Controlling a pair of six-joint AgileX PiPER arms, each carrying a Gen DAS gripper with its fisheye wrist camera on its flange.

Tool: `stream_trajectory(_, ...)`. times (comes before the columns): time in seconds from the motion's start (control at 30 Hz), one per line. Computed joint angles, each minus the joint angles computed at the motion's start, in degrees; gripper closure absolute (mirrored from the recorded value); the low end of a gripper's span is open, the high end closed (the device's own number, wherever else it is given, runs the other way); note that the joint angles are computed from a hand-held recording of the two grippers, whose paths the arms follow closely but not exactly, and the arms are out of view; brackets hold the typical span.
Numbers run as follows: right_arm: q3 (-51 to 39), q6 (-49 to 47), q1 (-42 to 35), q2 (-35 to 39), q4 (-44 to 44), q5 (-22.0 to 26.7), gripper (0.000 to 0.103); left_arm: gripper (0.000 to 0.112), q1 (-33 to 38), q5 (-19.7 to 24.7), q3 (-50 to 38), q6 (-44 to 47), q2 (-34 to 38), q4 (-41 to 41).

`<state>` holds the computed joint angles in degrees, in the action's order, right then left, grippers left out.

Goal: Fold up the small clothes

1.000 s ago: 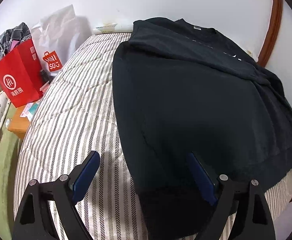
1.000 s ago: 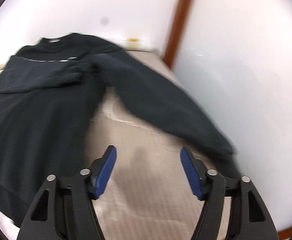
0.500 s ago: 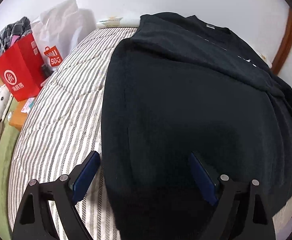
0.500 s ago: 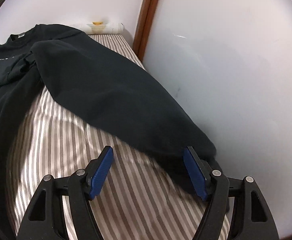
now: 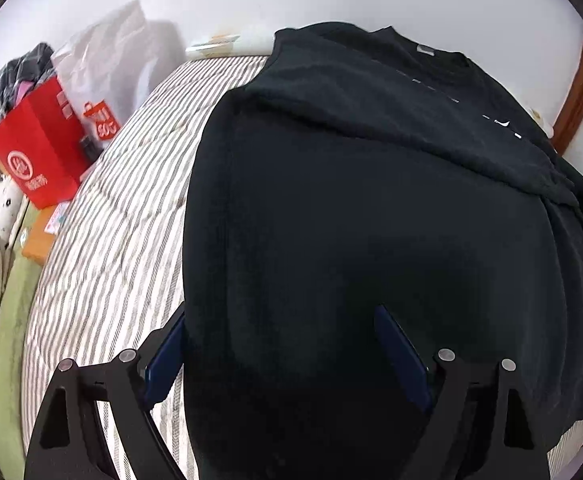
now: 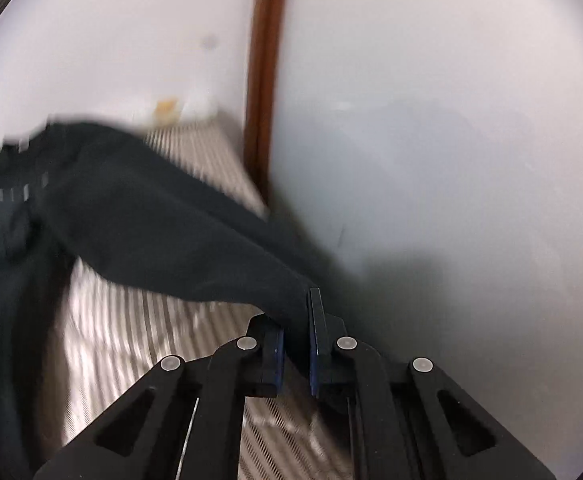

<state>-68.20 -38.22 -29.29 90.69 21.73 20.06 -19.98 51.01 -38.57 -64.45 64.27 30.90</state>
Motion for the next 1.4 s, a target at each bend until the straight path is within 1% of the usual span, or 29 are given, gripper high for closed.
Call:
stream_trajectory(0.1, -6.03, 6.47, -0.03, -0.82, -2.57, 2.70, 0.095, 0.025, 2.39, -1.52, -0.14, 3.40, -0.85, -2.11)
stream_trajectory(0.2, -11.35, 16.05, 2.58, -0.76, -9.89, 3.36, 0.095, 0.025, 4.53, -2.78, 0.50, 6.86, -2.88, -3.51)
stream_trajectory(0.23, -13.37, 19.47, 3.61, -0.76, -12.77, 4.23, 0.095, 0.025, 5.27, -3.02, 0.93, 7.93, -3.98, -3.70)
stream_trajectory(0.3, -18.03, 25.16, 5.87, -1.16, -16.14, 7.64, 0.095, 0.025, 6.93, -3.54, 1.62, 10.26, -5.90, -4.66)
stream_trajectory(0.37, -19.61, 26.26, 8.38, -3.53, -16.09, 9.46, 0.095, 0.025, 9.46, -4.81, 2.28, 14.13, -7.75, -6.45)
stream_trajectory(0.43, -20.36, 31.31, 13.60, -5.58, -21.49, 9.40, 0.095, 0.025, 11.85, -6.00, 3.09, 17.42, -9.38, -7.54)
stream_trajectory(0.47, -20.77, 34.15, 16.70, -6.68, -24.58, 9.93, 0.095, 0.025, 14.07, -7.11, 3.22, 20.61, -9.67, -9.07)
stream_trajectory(0.53, -23.05, 39.68, 24.11, -7.48, -30.17, 12.17, 0.095, 0.025, 17.47, -9.16, 3.71, 25.81, -9.98, -11.98)
stream_trajectory(0.67, -27.58, 49.56, 40.54, -5.93, -40.61, 16.12, 0.095, 0.025, 20.60, -12.31, 4.69, 31.29, -9.76, -14.70)
stream_trajectory(0.7, -27.47, 52.04, 44.67, -5.94, -43.26, 16.95, 0.094, 0.025, 20.99, -12.97, 4.94, 31.76, -9.56, -14.59)
stream_trajectory(0.8, -31.15, 58.36, 57.02, -0.12, -50.98, 20.37, 0.094, 0.025, 24.60, -15.39, 5.82, 36.72, -9.12, -17.45)
stream_trajectory(0.83, -34.18, 58.84, 59.07, 3.60, -52.33, 20.94, 0.094, 0.025, 26.03, -16.09, 6.01, 39.01, -9.00, -19.39)
stream_trajectory(0.9, -36.19, 61.98, 63.88, 9.05, -56.38, 20.85, 0.094, 0.025, 29.82, -17.32, 6.50, 45.87, -8.72, -25.46)
stream_trajectory(0.93, -36.23, 63.59, 65.50, 10.13, -57.68, 22.20, 0.094, 0.024, 31.08, -17.67, 6.64, 48.37, -8.57, -27.53)
stream_trajectory(0.97, -38.56, 64.90, 66.52, 13.50, -58.74, 22.71, 0.094, 0.024, 31.33, -17.69, 7.01, 49.08, -8.94, -28.21)
stream_trajectory(1.0, -42.47, 65.90, 67.70, 17.73, -59.21, 24.78, 0.093, 0.024, 31.83, -17.73, 7.24, 50.52, -9.13, -29.20)
stream_trajectory(1.07, -51.14, 64.57, 68.20, 25.11, -56.93, 27.62, 0.093, 0.024, 32.31, -18.08, 7.66, 52.89, -9.14, -30.49)
stream_trajectory(1.1, -53.84, 64.50, 68.51, 27.86, -56.39, 28.54, 0.092, 0.024, 32.22, -18.16, 7.79, 52.93, -9.04, -30.32)
stream_trajectory(1.17, -55.76, 63.73, 69.63, 31.96, -56.46, 30.27, 0.091, 0.023, 31.53, -18.03, 7.73, 51.92, -8.36, -29.57)
stream_trajectory(1.23, -59.57, 61.41, 69.85, 36.25, -56.31, 33.85, 0.084, 0.024, 31.01, -17.82, 7.64, 51.83, -8.02, -29.81)
stream_trajectory(1.27, -59.82, 61.27, 69.85, 37.50, -56.83, 34.63, 0.066, 0.024, 30.31, -17.54, 7.54, 51.06, -8.00, -29.31)
stream_trajectory(1.3, -57.78, 61.59, 69.56, 37.29, -57.43, 34.74, 0.045, 0.024, 29.61, -17.30, 7.47, 50.20, -8.12, -28.66)
stream_trajectory(1.33, -53.46, 62.63, 69.06, 35.71, -58.28, 33.14, 0.037, 0.024, 28.77, -17.15, 7.40, 49.12, -8.26, -27.93)
stream_trajectory(1.37, -48.53, 64.33, 68.73, 33.05, -59.37, 30.47, 0.026, 0.024, 27.91, -16.90, 7.22, 48.32, -8.41, -27.55)
stream_trajectory(1.4, -42.81, 66.20, 68.05, 29.99, -60.19, 27.59, 0.019, 0.024, 27.03, -16.56, 6.83, 47.80, -8.35, -27.57)
